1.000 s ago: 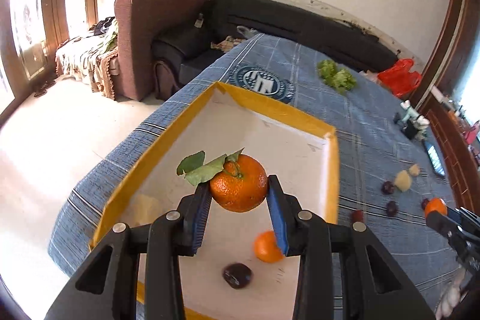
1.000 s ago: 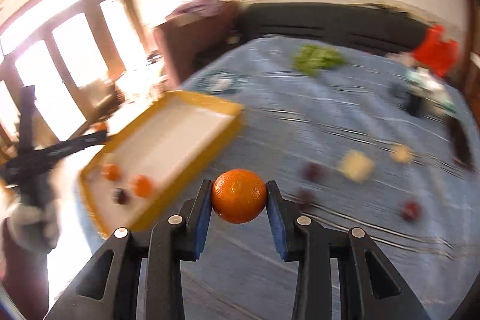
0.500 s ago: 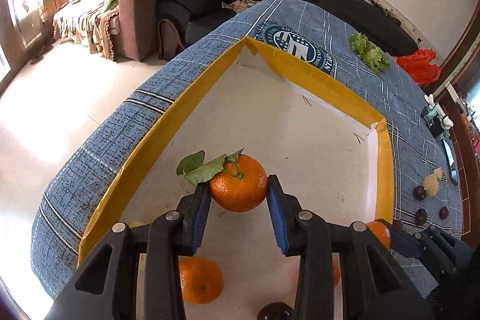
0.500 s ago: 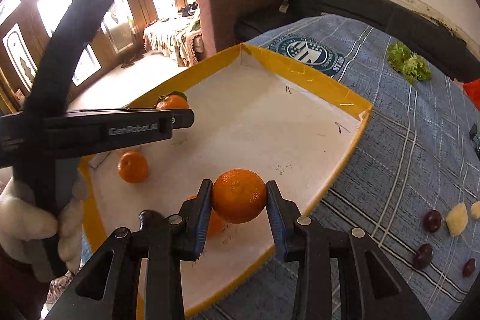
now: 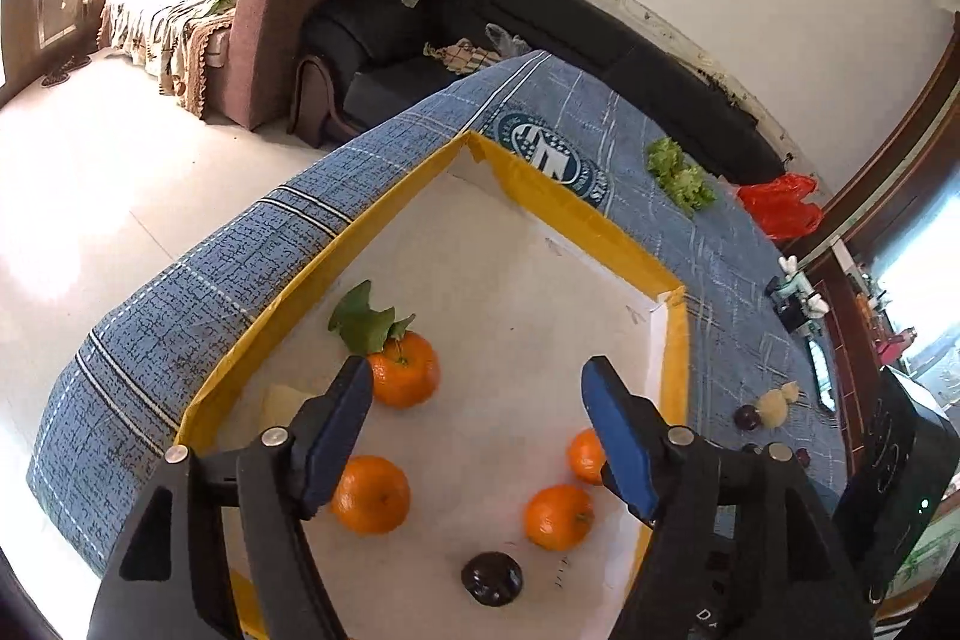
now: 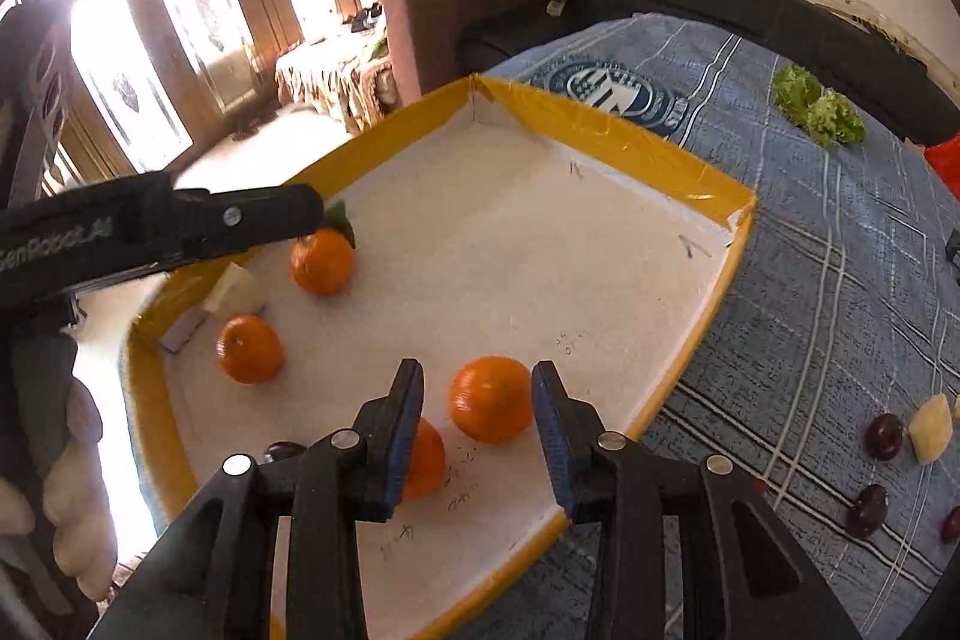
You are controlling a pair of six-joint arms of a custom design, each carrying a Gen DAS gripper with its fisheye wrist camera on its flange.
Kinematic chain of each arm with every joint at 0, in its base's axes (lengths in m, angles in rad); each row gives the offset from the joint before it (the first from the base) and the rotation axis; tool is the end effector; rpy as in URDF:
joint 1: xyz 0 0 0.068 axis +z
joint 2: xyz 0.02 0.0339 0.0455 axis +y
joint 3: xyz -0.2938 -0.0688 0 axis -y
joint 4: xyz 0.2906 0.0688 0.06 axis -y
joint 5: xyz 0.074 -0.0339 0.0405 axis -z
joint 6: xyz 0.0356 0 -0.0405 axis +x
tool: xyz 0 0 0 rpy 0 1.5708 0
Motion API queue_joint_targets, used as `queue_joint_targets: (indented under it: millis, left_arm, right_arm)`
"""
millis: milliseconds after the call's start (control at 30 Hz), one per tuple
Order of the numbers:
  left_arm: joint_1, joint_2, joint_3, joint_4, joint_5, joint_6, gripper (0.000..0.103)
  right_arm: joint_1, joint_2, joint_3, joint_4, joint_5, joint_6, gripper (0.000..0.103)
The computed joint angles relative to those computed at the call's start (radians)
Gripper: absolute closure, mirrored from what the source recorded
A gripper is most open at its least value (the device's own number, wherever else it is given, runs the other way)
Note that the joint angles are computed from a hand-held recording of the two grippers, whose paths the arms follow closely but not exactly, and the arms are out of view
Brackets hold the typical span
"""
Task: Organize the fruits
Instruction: 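Lower leafy mandarin and orange into the tray, open both tools and withdraw, then grasp a dark plum with left tool while right tool grasps another dark plum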
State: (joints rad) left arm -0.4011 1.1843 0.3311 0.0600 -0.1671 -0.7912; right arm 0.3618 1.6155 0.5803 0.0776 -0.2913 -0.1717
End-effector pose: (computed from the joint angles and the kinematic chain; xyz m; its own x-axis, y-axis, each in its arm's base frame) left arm 0.2068 -0.0813 0.1284 -0.6586 -0.4824 -0.5775 -0.2714 0.8681 -0.4156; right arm 0.2725 0.1141 0.0993 -0.6693 -0.4283 -0.6071 -0.6170 0.7756 0.1331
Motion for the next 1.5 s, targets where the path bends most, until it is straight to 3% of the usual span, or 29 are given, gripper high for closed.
queue_joint_targets:
  millis: [100, 233, 433, 567, 767, 1133, 1267, 1500]
  left_arm:
    - [-0.080, -0.129, -0.042, -0.018, -0.032, -0.047, 0.030]
    - [-0.272, -0.254, -0.054, -0.077, -0.160, -0.143, 0.030]
    - [-0.499, 0.000, 0.102, -0.053, -0.222, -0.200, 0.030]
    - [-0.582, 0.170, 0.209, -0.025, -0.234, -0.206, 0.030]
    - [-0.620, 0.370, 0.320, -0.002, -0.195, -0.206, 0.030]
    - [-0.626, 0.587, 0.470, -0.025, -0.130, -0.154, 0.031]
    - [-0.614, 0.630, 0.512, -0.033, -0.123, -0.128, 0.048]
    - [-0.579, 0.739, 0.654, -0.087, -0.119, -0.030, 0.048]
  right_arm:
    - [-0.055, -0.111, -0.054, -0.016, -0.047, -0.008, 0.052]
    - [-0.205, -0.268, -0.126, -0.075, -0.129, -0.066, 0.050]
    - [-0.620, -0.345, -0.137, -0.214, -0.321, -0.230, 0.048]
    - [-0.884, -0.273, -0.080, -0.288, -0.384, -0.376, 0.048]
    - [-1.138, -0.090, 0.052, -0.336, -0.416, -0.514, 0.048]
    - [-1.153, 0.197, 0.252, -0.255, -0.369, -0.360, 0.048]
    - [-1.075, 0.270, 0.297, -0.170, -0.304, -0.290, 0.048]
    - [-1.020, 0.352, 0.323, -0.102, -0.247, -0.263, 0.050]
